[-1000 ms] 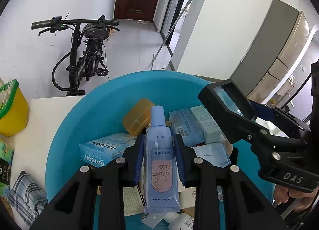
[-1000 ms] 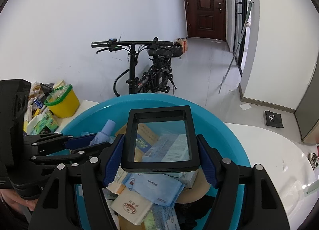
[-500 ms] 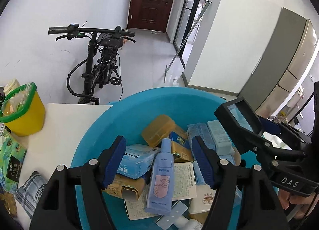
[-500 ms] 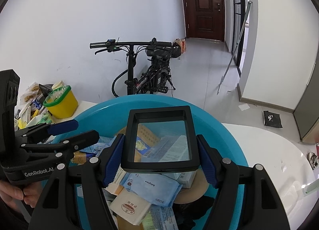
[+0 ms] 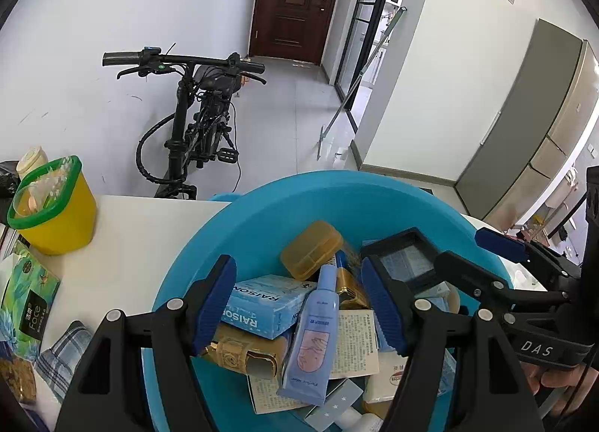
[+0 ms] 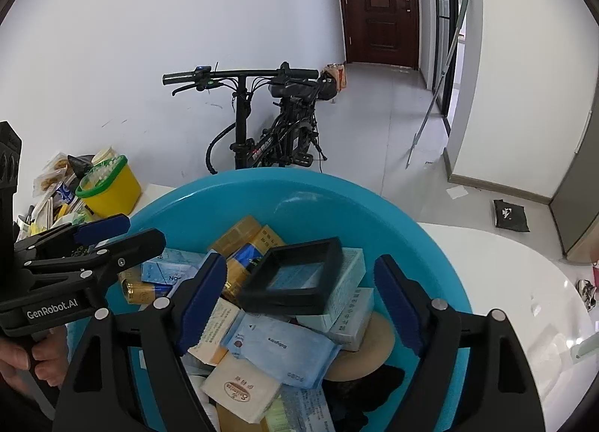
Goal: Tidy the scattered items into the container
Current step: 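Lower both tools into the basin and open both grippers to release items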
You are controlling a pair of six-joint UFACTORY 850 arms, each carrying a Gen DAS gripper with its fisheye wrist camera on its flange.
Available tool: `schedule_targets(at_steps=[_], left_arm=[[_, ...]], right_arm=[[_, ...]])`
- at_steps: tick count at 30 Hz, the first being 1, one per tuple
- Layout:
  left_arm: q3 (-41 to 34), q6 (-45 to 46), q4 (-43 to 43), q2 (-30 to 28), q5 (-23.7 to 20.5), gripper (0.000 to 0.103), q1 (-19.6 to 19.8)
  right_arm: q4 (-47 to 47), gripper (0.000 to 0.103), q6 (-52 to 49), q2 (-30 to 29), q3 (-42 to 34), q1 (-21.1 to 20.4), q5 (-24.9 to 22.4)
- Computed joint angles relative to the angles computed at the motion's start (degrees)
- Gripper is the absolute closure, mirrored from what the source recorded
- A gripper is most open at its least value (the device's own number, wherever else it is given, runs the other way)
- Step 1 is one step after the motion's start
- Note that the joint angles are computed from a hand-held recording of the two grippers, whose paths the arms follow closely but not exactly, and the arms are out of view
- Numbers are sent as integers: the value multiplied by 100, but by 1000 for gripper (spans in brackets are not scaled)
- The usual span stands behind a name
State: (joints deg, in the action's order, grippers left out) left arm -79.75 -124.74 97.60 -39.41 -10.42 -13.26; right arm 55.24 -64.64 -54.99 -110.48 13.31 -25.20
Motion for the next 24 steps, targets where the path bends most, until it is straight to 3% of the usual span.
schedule_targets(at_steps=[9, 13, 18, 22, 24], left_arm=[[11, -3, 31, 17, -53, 31, 0], [103, -876, 911, 88, -99, 31, -17], [223, -1048, 1260, 190, -593, 23, -167], [284, -867, 1168, 250, -1008, 22, -265], [343, -1002, 1319, 295, -1179, 21, -304]], right_arm=[[56, 23, -42, 7, 13, -11, 20], [393, 23, -321, 38, 65, -35, 28], [654, 23, -524, 139, 202, -32, 262], [946, 23, -734, 203, 279, -52, 376], [1170, 17, -896, 238, 323, -74, 383]])
